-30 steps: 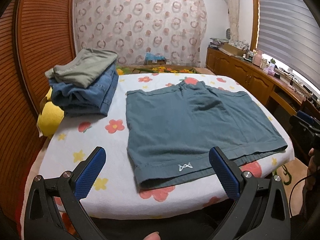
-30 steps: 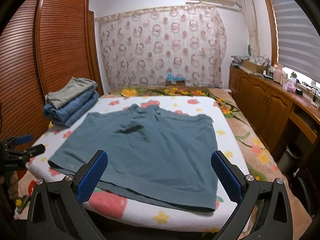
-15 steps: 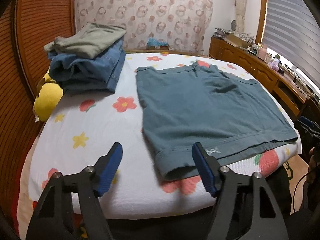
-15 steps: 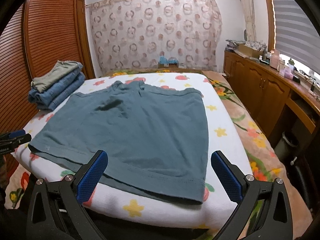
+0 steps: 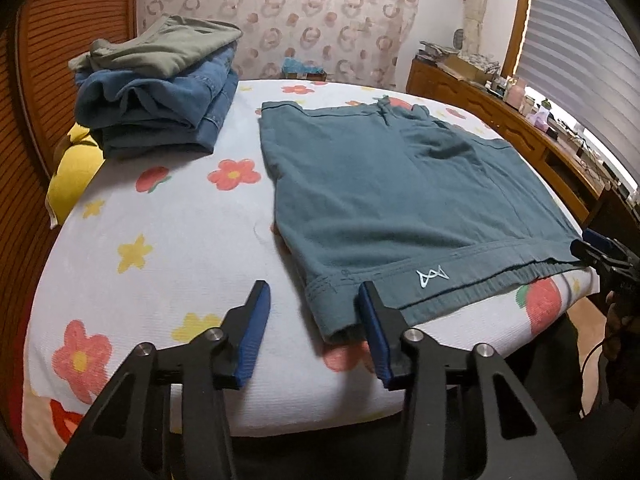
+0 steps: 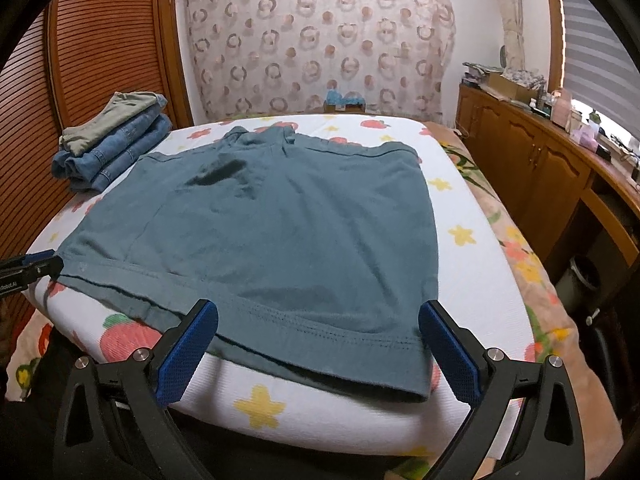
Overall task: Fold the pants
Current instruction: 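Lower the left tool to the teal shorts' hem and close it, then lift the hem with the left tool and fold it over the shorts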
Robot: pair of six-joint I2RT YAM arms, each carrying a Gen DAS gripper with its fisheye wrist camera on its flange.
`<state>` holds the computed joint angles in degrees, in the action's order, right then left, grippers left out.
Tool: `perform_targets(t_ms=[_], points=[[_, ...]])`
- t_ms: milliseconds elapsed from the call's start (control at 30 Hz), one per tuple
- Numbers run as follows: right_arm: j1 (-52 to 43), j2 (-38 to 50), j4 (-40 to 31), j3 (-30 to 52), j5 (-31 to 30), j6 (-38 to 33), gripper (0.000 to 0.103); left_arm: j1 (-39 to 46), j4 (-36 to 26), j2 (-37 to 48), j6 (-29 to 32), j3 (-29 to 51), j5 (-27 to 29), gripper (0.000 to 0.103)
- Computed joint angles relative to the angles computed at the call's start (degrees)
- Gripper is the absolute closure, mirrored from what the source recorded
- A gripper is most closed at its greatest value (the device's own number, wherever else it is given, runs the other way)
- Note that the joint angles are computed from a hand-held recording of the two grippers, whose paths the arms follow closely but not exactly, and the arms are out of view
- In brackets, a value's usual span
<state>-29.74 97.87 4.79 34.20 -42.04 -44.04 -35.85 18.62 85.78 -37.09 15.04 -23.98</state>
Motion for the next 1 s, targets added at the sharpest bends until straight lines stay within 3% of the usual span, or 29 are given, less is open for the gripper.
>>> perform_targets(t_ms=[100,200,433,633,1000], points=[[0.24,0.59,0.67,0.26,-0.09,0.52,0.003,1.09,2.65,-0.12,1.61,-0.72,3.03,0.082],[-0.06,1.78,1.01,0.77,-0.54,-0.38,0.007,1.71,2.35,-1.67,2.84,-0.88,4.0,0.092],[0.31,2.7,2.16,0.91,-0.65,0.27,0.021,-0.4,-2.83,-6.92,5.83,3.0,3.41,0.095],[-0.08,2.68,1.26,1.49,-0.68,-0.08,0.03,-2.6,-6.11,-5.8,10.39,10.99,4.32,0.095],[-2.03,2.45,-0.66,2.51,-1.83,-0.91,0.033,-5.83,-9.7,0.12,15.53,24.04,6.17,0.095]])
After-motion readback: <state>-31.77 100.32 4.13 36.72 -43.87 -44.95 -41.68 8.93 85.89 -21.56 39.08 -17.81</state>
